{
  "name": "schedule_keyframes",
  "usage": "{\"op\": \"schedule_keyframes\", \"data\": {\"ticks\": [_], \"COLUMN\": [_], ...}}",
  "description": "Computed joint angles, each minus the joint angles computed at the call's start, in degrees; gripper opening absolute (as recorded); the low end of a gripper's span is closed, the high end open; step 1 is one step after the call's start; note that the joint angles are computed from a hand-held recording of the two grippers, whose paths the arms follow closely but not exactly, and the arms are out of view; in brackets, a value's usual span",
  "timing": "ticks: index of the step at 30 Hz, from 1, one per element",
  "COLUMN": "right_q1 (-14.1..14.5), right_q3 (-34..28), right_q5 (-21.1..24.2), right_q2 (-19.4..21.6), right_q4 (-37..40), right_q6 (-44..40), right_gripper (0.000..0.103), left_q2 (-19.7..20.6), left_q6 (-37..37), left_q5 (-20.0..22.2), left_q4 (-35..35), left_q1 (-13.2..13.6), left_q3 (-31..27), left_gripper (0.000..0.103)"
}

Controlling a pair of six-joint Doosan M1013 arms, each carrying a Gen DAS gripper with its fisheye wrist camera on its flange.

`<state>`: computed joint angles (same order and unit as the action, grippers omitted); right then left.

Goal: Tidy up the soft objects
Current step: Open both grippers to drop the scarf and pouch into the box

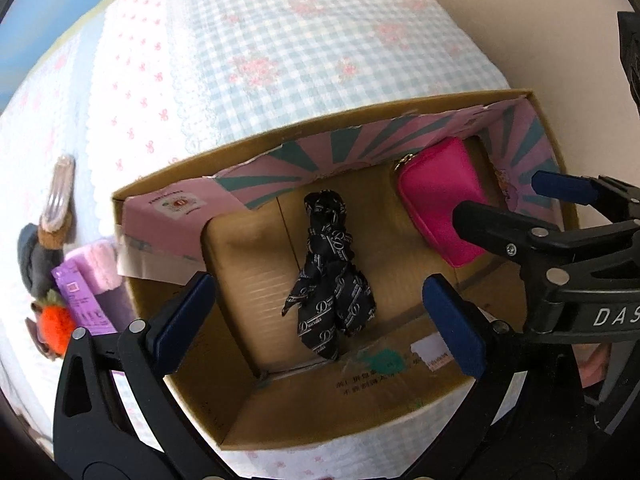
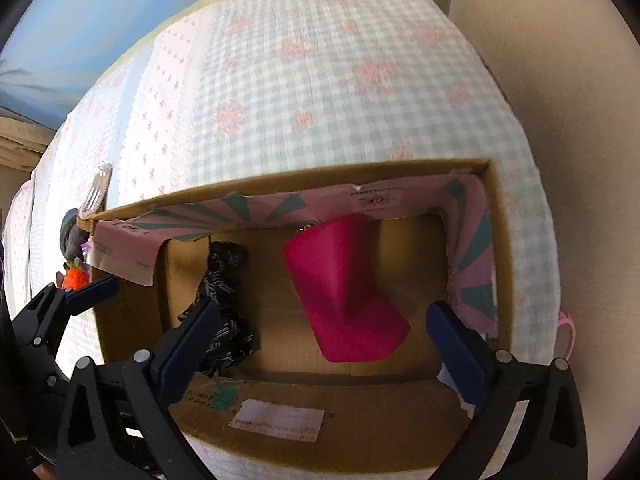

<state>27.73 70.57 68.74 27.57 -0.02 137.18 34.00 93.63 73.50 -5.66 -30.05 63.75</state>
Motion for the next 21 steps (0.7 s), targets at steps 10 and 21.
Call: {"op": "schedule_keyframes", "data": {"ticks": [10,21], "right_q1": [4.3,11.7], "right_q3": [-5.4,-14.7], "right_q5": [2.7,11.0], "right_q2": [-2.8,-4.8], "right_q4": [-10.0,-24.3], "right_q6": [5.0,12.4], "right_gripper": [0.103,0.103], "left_q2": [-6.3,-16.5], "left_q6": [-1.0,-1.3], "left_q5": [-3.5,-11.0], "left_q4": [-0.1,-0.9], "left_q1": [1.0,3.1], "left_q3": [1.2,3.8], "left_gripper": [0.103,0.103]}}
